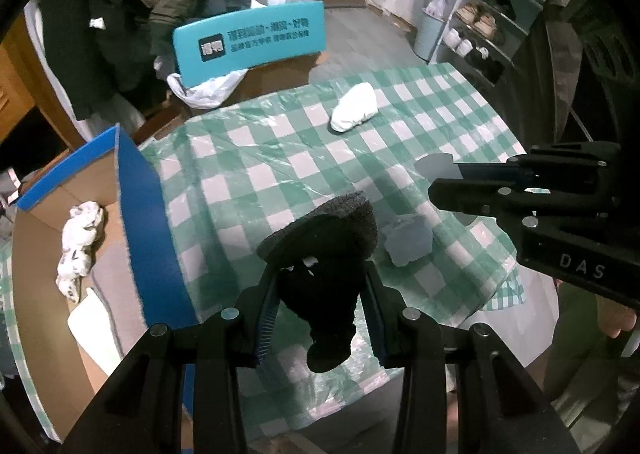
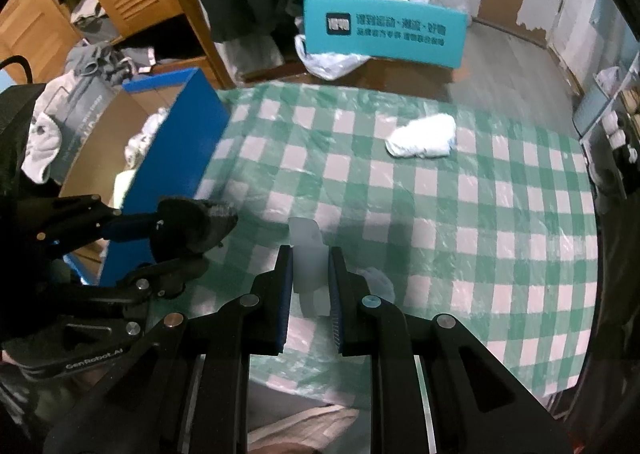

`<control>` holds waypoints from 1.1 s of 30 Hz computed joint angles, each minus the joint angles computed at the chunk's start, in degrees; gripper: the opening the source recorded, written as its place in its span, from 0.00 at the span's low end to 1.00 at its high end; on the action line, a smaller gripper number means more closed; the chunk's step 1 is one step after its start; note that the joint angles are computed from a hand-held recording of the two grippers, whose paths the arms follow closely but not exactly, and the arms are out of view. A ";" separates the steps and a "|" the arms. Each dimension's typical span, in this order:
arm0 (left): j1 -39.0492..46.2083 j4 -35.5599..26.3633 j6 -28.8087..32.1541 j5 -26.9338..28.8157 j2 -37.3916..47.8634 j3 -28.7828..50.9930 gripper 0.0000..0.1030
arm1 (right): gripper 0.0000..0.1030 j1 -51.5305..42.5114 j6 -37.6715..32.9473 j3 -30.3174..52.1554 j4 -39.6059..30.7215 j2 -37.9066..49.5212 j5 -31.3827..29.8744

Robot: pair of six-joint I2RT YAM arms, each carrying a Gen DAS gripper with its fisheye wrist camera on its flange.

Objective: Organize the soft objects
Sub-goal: 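Lift the black sock and white piece and carry them over the box with both tools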

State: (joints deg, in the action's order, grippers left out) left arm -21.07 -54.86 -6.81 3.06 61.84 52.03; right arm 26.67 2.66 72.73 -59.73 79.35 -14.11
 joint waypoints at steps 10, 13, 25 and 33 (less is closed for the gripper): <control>7.67 -3.40 4.66 2.09 -3.74 1.82 0.38 | 0.15 4.19 2.30 5.80 -0.72 2.65 0.89; 9.55 -4.25 6.30 2.28 -4.97 2.61 0.38 | 0.15 5.67 2.87 7.73 -0.95 3.67 1.32; 23.25 -7.44 14.93 7.92 -7.40 4.38 0.39 | 0.15 11.38 5.70 14.62 -1.82 8.73 2.29; 33.42 -9.11 21.33 11.87 -7.76 4.92 0.39 | 0.15 16.07 7.36 20.67 -2.47 13.59 2.90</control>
